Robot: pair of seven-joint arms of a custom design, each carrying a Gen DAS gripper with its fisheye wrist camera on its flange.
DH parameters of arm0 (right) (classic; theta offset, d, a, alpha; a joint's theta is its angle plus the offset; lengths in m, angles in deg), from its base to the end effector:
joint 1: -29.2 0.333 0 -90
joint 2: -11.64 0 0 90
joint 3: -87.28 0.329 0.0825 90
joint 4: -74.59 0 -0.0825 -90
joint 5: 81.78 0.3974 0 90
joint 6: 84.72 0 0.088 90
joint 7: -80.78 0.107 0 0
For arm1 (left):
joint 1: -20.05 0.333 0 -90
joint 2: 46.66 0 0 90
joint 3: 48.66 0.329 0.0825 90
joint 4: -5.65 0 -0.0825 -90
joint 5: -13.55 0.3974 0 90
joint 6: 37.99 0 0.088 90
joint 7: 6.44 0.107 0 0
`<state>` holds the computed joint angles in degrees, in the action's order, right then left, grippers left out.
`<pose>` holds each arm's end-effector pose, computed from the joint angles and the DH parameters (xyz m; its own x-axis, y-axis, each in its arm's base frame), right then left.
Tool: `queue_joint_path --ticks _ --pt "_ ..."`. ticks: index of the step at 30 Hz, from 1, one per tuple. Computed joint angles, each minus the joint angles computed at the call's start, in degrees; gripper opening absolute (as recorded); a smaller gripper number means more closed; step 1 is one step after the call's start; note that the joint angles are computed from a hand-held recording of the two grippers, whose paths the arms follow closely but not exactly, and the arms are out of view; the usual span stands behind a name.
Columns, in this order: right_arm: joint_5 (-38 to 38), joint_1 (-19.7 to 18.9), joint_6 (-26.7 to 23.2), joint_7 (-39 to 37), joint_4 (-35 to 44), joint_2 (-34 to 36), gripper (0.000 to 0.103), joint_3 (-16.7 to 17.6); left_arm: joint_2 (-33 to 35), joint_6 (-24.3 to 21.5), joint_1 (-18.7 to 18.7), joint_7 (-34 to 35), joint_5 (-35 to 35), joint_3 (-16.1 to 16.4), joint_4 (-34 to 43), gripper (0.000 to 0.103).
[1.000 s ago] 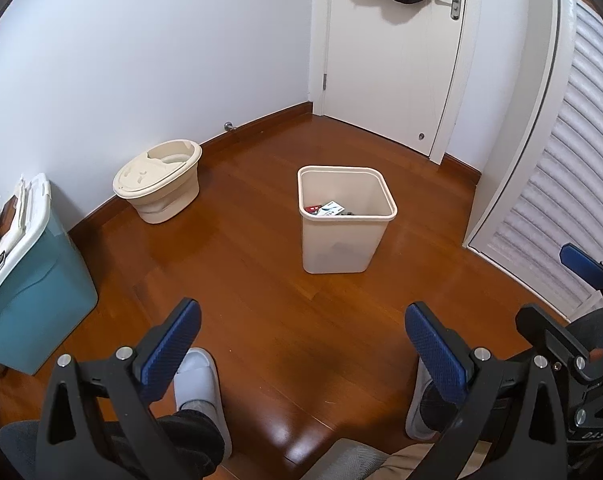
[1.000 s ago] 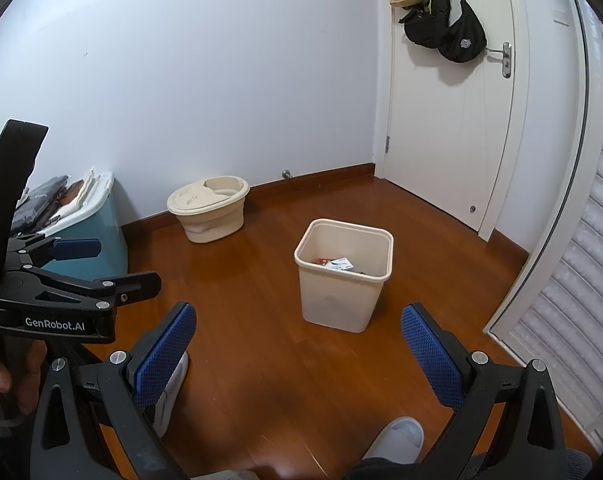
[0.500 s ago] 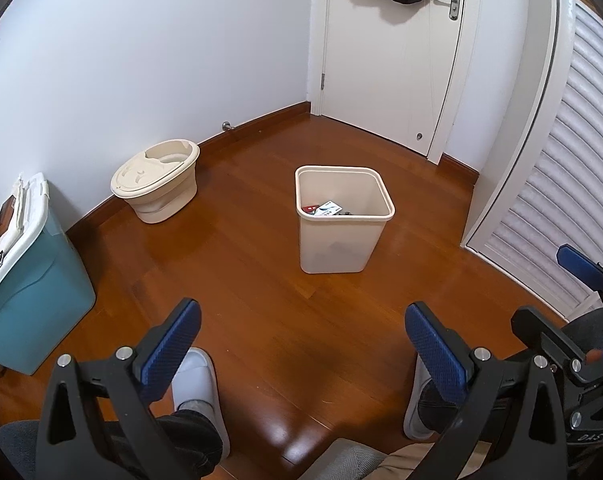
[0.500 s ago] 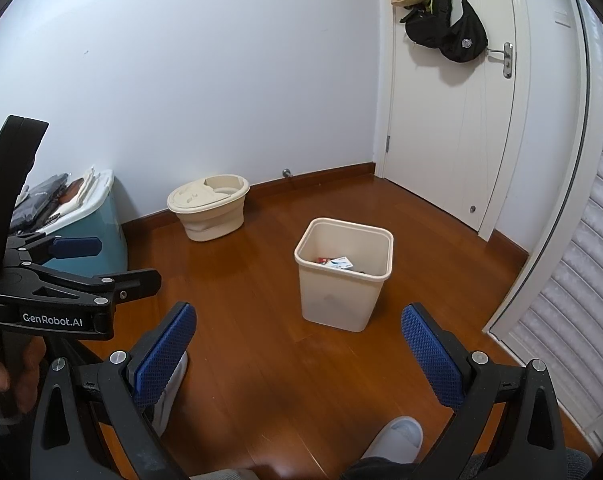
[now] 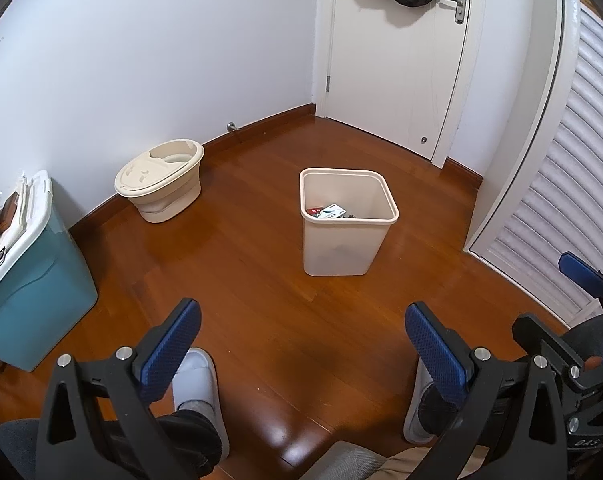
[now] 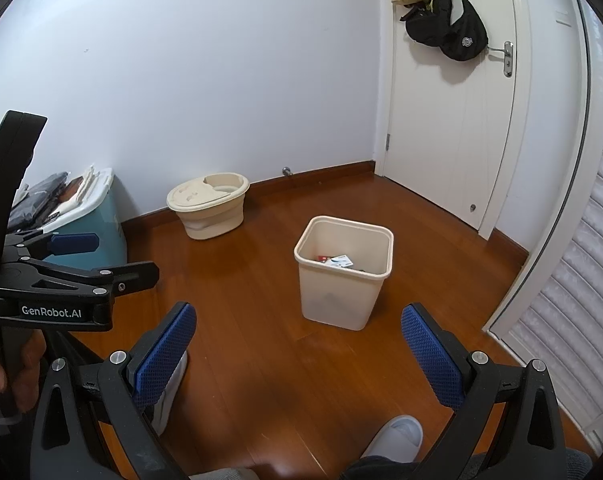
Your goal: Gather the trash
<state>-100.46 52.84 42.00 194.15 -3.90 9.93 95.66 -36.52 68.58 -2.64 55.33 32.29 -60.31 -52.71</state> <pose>0.4954 0.2998 0.8356 0.2254 -0.9743 -0.0010 -0.5863 -0.1348 -0.7988 0.5293 -0.3074 0.8396 -0.0960 -0.9939 0.0546 -0.7494 0.0361 -0.6611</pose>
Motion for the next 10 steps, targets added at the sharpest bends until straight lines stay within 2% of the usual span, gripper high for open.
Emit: queue_joint_path --ticks 5,10 --pt "0.10 -0.02 -0.03 -0.08 0.06 0.03 0.103 0.00 -1.07 2.44 0.47 0.43 -0.90 -0.21 -1.76 0.103" --pt "0.00 0.00 -0.13 -0.07 0.22 0.10 0.103 0.02 -0.35 1.48 0.23 0.89 -0.64 -0.36 -0.65 0.103"
